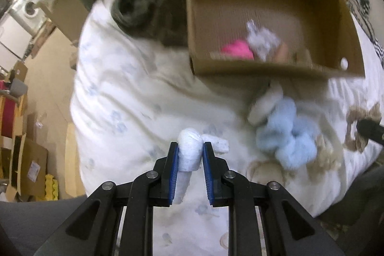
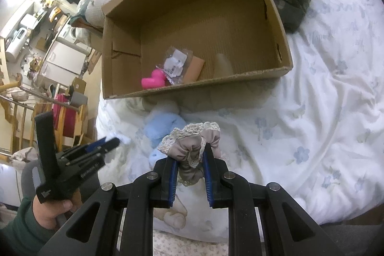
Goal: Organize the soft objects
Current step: 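Carry the white item into the box with the left gripper while the right carries the scrunchie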
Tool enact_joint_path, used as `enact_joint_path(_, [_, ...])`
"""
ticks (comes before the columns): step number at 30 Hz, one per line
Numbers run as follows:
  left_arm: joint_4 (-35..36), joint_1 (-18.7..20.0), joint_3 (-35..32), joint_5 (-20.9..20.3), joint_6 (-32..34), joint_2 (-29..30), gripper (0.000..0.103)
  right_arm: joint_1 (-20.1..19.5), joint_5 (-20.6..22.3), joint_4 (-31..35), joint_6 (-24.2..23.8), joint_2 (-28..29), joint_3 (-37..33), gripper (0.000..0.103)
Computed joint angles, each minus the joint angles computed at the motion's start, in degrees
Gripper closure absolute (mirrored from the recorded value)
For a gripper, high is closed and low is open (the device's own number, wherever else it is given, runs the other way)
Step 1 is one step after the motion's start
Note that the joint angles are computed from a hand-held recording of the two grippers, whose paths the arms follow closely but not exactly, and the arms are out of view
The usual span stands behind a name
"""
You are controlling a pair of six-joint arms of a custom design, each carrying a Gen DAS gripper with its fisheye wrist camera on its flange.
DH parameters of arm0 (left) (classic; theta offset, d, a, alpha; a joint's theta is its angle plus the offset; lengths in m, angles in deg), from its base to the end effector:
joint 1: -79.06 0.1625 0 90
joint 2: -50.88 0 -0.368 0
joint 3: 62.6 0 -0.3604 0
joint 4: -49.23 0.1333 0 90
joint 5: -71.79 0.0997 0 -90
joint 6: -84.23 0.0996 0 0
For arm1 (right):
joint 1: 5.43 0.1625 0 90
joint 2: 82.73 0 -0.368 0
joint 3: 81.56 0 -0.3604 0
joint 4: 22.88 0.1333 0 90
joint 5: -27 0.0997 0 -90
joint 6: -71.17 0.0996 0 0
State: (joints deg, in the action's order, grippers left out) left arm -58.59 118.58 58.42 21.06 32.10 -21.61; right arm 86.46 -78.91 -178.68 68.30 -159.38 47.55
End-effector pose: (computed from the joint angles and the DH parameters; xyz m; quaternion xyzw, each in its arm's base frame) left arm -0.1803 -0.4033 0.1262 0.0759 0.9094 -0.0970 0.3972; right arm 0.1199 -0.4200 0.1646 0.0248 -0.9835 0.1139 0.1384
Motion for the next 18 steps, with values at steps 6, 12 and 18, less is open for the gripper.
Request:
enact_joint_path(6, [-3.4, -2.5, 0.2, 4.7, -1.1, -0.7, 0.085, 0.6, 0.4, -2.1, -0.6, -0.1, 0.1, 0.082])
enact_joint_path(12, [-7.7, -5.4, 0.8, 8.5, -1.4, -2.2, 0.085, 1.7, 1.7, -7.2, -1.8, -1.0, 0.8, 0.082])
enact_joint_path(18, [-12.4, -7.5, -0.2, 11.6, 3.3, -3.0, 0.085, 2.4, 4.2, -12.7, -1.9, -3.3, 1.3, 0.082])
